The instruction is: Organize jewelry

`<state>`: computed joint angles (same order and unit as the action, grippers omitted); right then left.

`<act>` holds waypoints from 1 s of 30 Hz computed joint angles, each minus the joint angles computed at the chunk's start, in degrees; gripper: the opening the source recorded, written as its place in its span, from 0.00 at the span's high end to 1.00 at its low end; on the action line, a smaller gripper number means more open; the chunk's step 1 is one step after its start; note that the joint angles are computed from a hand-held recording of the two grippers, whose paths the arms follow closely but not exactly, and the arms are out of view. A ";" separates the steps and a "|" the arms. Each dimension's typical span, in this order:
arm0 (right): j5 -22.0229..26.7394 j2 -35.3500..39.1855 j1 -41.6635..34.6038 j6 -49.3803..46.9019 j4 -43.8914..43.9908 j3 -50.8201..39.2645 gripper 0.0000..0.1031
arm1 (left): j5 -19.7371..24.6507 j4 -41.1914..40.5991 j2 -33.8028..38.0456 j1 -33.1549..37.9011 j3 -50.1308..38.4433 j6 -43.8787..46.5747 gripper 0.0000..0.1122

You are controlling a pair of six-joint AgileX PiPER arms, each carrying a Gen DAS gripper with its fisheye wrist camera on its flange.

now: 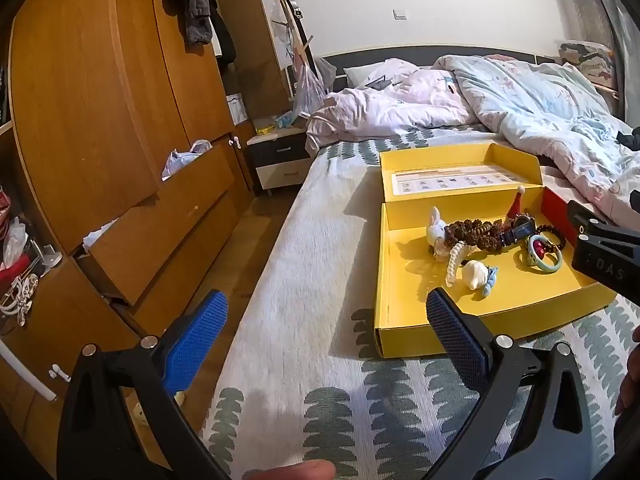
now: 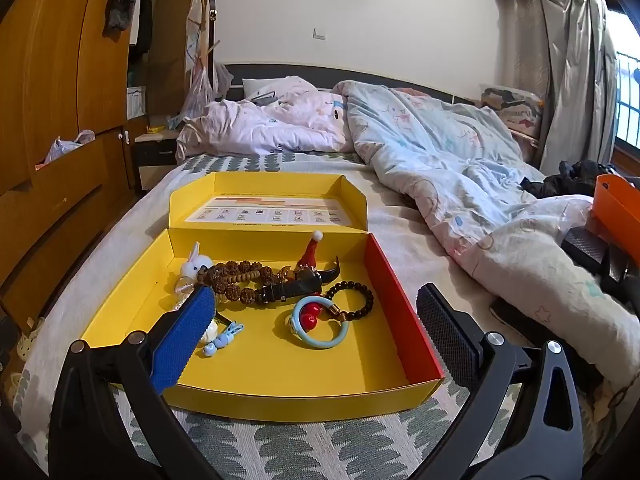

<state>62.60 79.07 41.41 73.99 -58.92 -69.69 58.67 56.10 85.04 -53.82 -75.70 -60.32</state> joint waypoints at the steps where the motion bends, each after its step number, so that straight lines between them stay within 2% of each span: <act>1: 0.15 0.09 -0.02 -0.35 0.37 -0.34 0.03 | 0.08 -0.57 0.06 0.12 -0.23 0.35 0.12; 14: -1.51 -1.25 -1.66 -1.02 2.57 1.14 0.03 | -0.43 0.00 1.58 -0.28 -0.62 -0.77 0.12; 18: 0.47 -2.54 -1.21 -1.94 4.70 0.09 0.03 | -1.38 -5.40 2.22 1.17 -2.50 3.01 0.12; 30: 7.10 -5.13 4.63 0.48 6.73 1.82 0.03 | -1.66 -9.46 0.58 1.82 -1.48 4.74 0.12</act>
<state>69.70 73.94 46.03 74.47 -52.19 -67.87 57.01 46.64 85.62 -52.00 -77.18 -55.58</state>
